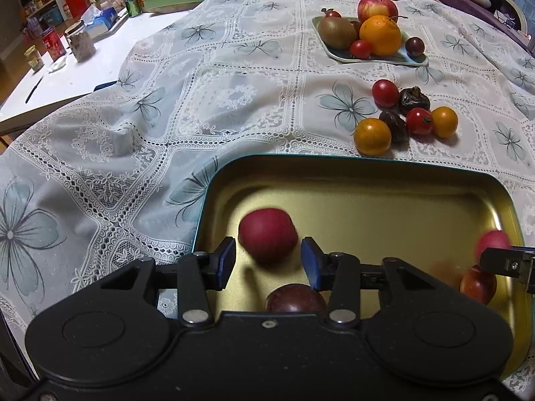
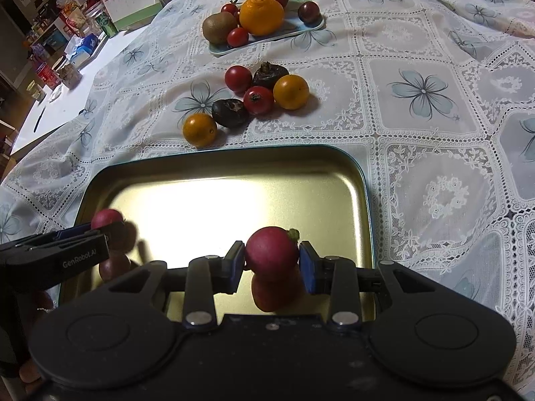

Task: Organize fruits
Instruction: 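Carry the plum and radish over the tray and open both tools, then move both open tools back toward the loose fruit cluster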

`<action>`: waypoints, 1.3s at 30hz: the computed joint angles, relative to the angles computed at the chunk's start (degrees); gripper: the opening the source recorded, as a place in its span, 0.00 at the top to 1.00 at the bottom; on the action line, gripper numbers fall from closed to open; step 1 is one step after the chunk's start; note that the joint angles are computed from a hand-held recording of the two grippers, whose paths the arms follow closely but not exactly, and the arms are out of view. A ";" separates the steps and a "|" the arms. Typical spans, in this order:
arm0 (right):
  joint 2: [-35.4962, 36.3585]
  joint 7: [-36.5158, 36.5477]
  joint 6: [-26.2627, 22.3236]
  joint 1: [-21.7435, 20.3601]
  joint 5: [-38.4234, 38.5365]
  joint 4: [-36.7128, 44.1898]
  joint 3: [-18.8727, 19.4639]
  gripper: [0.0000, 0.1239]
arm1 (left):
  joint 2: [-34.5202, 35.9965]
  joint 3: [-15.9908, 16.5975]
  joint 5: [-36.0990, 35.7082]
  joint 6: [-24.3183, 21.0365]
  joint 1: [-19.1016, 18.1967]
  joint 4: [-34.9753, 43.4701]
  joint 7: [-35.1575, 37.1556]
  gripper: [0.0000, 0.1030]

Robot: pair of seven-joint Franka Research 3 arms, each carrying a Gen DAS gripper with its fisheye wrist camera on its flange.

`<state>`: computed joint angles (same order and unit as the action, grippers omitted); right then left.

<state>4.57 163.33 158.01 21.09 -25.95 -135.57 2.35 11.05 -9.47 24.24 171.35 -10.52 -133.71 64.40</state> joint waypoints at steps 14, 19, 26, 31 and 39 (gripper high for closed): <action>0.25 -3.46 0.76 0.15 3.81 -0.18 0.11 0.69 | -0.22 -1.95 -5.41 -0.80 1.23 -0.68 4.61 0.48; 0.26 -4.22 0.85 0.13 4.47 -0.23 0.11 0.69 | -0.32 -2.02 -5.85 -1.10 1.11 -0.87 5.10 0.48; 0.32 -6.82 -0.04 0.06 6.90 0.09 0.40 0.69 | -0.29 -2.92 -8.10 -2.06 1.42 -0.87 7.19 0.48; 0.11 -12.40 -2.49 -0.22 9.91 0.84 0.85 0.69 | -0.49 -2.83 -8.55 -2.15 1.16 -0.91 7.72 0.48; -0.41 -12.18 -5.63 -0.43 8.44 1.42 0.68 0.68 | -0.14 -2.21 -7.13 -2.13 0.33 -0.19 7.50 0.48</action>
<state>4.16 151.15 152.38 20.66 -17.51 -134.15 3.03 10.92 -11.68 17.11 169.22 -10.19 -133.90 71.90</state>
